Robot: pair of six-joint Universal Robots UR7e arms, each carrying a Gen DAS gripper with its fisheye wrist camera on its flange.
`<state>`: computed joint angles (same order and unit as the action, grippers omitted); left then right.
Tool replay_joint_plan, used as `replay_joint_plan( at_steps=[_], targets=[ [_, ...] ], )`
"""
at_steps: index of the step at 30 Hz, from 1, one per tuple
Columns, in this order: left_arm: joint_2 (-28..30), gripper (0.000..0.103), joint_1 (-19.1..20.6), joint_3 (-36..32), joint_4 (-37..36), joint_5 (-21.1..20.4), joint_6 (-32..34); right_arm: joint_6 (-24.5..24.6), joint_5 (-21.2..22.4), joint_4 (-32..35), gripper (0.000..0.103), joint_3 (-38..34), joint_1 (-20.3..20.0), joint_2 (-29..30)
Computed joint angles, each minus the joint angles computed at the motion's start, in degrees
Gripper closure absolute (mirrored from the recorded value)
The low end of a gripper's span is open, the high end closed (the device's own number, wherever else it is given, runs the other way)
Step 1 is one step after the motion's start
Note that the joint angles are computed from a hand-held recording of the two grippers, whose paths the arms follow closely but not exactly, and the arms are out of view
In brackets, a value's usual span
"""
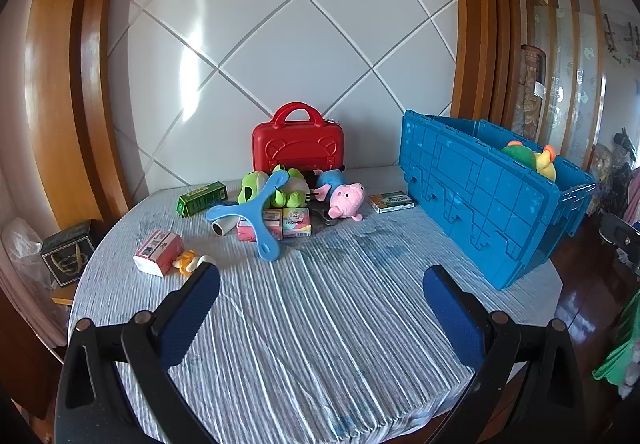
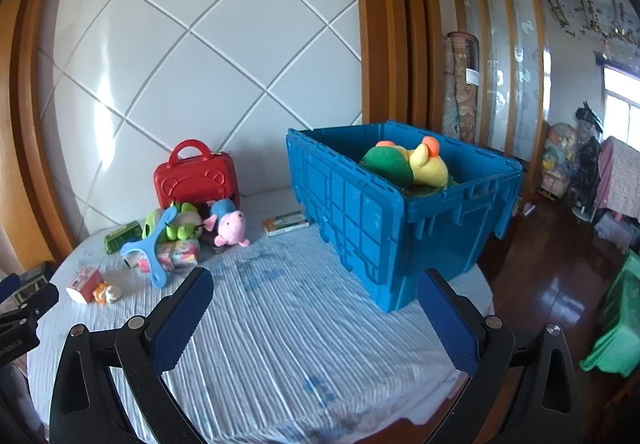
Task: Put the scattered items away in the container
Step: 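Move both tools toward the tissue pack and plush bear on the table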
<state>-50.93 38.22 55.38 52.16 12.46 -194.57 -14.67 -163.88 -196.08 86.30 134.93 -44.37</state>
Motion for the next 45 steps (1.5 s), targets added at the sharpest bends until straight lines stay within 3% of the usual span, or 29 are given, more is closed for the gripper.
replay_joint_plan(
  at_steps=[10,15,19,22,27,31,34,39,41,45],
  targets=[
    [0.11,0.000,0.68,-0.04,0.08,2.06,0.83,3.54,-0.11,3.45,0.000,0.37,-0.33,-0.43],
    [1.93,0.000,2.03,-2.11,5.14,2.73,-4.88,4.54,0.50,4.44,0.000,0.95,-0.61,-0.73],
    [2.36,0.000,3.92,-3.02,7.79,6.10,-8.60,8.38,2.54,10.92,0.000,1.91,-1.86,-1.91],
    [0.01,0.000,5.89,-0.87,4.10,9.11,-8.56,9.34,5.99,15.06,0.000,0.52,-3.77,-1.97],
    [4.21,0.000,8.89,-5.37,19.13,3.02,-25.54,5.87,17.10,21.04,0.000,-5.33,-8.13,0.57],
    [7.30,0.000,11.21,-7.84,39.95,-0.83,-49.54,4.75,28.06,32.22,0.000,-14.33,-12.26,4.62],
    [5.93,0.000,12.19,-2.39,52.57,-3.03,-67.53,2.56,35.29,39.07,0.000,-22.06,-14.65,8.98],
    [2.10,0.000,14.19,7.67,72.56,-0.63,-95.97,2.56,45.29,54.83,0.000,-39.26,-16.71,19.26],
    [1.01,0.000,15.07,8.77,74.23,0.15,-98.25,1.08,47.00,59.75,0.000,-46.12,-16.52,23.75],
    [-0.26,0.000,17.24,7.43,73.50,-0.06,-94.73,1.14,50.30,70.95,0.000,-63.98,-15.93,34.54]
  ],
)
